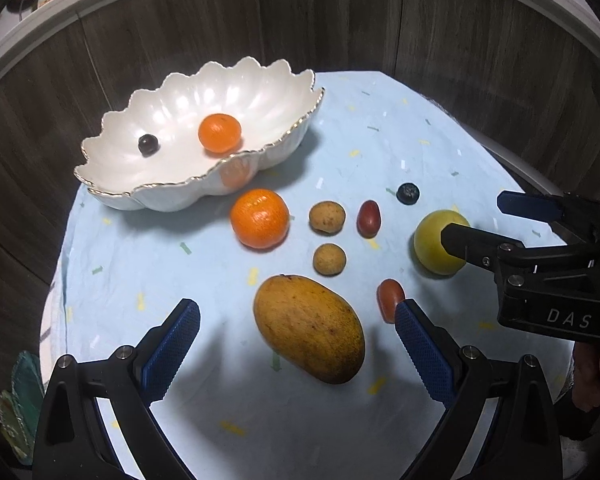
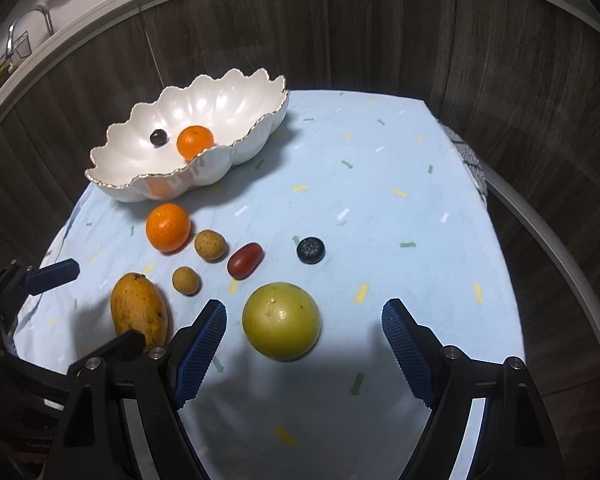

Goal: Organize fruits
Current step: 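Grasp the mango with the left tool while the right tool grasps the pomelo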

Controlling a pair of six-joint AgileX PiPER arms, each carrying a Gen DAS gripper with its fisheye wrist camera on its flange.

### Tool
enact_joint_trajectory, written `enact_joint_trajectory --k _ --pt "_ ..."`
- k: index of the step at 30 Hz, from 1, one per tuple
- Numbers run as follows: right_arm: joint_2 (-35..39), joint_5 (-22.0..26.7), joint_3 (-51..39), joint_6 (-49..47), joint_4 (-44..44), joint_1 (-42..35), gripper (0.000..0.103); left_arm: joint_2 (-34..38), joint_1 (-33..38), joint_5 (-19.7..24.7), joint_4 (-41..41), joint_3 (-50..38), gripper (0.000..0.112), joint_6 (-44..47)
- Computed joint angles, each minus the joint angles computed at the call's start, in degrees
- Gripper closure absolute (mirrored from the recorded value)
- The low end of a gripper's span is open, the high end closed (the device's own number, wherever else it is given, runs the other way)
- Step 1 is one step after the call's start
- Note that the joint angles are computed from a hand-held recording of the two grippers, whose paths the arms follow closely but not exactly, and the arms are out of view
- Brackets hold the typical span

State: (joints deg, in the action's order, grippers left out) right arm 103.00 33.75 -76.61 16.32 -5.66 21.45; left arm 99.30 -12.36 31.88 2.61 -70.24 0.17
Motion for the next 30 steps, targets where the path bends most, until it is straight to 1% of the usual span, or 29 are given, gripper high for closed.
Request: enact_joint_trajectory --k 7,20,24,26,28,30 --pt "2.1 0.5 -1.5 -2.6 2.4 -0.5 0.022 2.2 0.3 0.5 -0.3 -1.1 0.015 -1.5" --pt "6.3 1.9 -5.1 -2.5 2.6 0.7 0.022 6.4 2.0 3.3 -5.2 -3.8 0.032 0.7" --pt "7.1 2.4 -5.4 -1.7 1.7 0.7 0.023 7.2 2.2 4.2 -6.1 -4.4 0.033 1.1" --pt "7.3 2.5 -5.3 -1.7 1.9 0.5 0.023 7.3 1.9 3.7 -5.3 -4.2 0.034 0.3" --pt "7.5 2.5 -5.2 -1.6 1.9 0.3 0.025 7.5 1.6 3.3 -4.6 -4.2 0.035 -0.2" --pt "7.8 2.7 -5.2 -1.8 2.2 0.1 0.03 7.3 1.5 2.9 -4.6 -3.7 0.039 0.3"
